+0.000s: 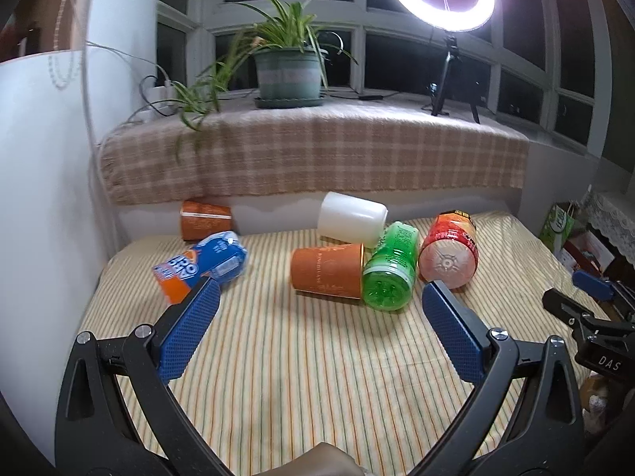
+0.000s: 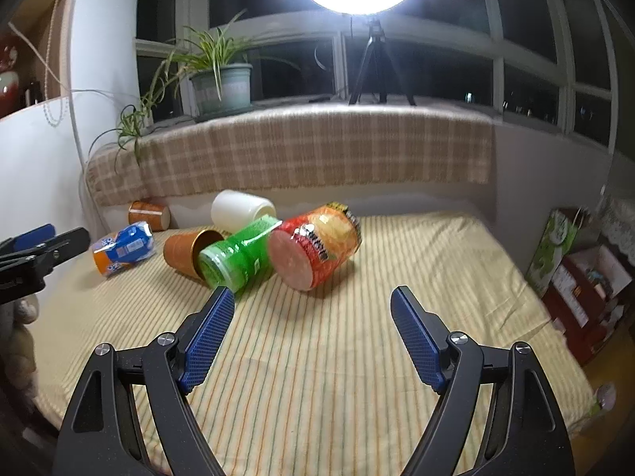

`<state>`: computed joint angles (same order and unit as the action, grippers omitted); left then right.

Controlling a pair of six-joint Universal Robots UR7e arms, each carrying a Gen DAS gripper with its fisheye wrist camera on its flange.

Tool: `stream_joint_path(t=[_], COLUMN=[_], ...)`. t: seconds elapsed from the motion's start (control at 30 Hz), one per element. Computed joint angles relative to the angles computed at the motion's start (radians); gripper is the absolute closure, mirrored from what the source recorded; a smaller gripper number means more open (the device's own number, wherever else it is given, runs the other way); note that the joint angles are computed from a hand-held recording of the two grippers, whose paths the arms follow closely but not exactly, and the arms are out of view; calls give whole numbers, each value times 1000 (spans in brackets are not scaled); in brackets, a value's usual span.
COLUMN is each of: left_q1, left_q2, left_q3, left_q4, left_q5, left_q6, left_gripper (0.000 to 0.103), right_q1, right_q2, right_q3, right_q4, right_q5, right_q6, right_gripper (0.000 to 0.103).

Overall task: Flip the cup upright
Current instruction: 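Reach the left tool to the toppled green tea bottle and close on it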

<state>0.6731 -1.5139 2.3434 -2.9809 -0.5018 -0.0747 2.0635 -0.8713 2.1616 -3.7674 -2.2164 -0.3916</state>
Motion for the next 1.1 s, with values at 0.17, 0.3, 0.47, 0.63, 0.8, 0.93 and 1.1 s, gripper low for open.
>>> stream_joint_path(t=[0.17,0.3,0.47,0.63,0.8,0.93,1.1], left_q1=[46,99,172,234,256,265,281], left_q2=[34,91,207,311,404,458,497], left_q3=[-75,-193,-377,-542,-666,-732,-783], left_q4=[63,204,437,669,810,909,1005], left_q5=[-105,-238,-369,-478,-459,-440,-405], left_q6=[51,108,127,80,71,72,56], left_gripper=[0,2,15,33,35,39,40], right_q1=[-31,-46,-64,-91,-118,-139,-161], right_q2=[-19,-24,-39,-56,-86,-103,-117], right_q3=[-18,-18,3,23,47,62,67], right_q4=[102,114,115,99,79,60,52], right_q5=[49,63,62,52,42,38,43], right_q6=[62,88,106,103,112,122,126], right_gripper=[22,22,22,22,22,22,22])
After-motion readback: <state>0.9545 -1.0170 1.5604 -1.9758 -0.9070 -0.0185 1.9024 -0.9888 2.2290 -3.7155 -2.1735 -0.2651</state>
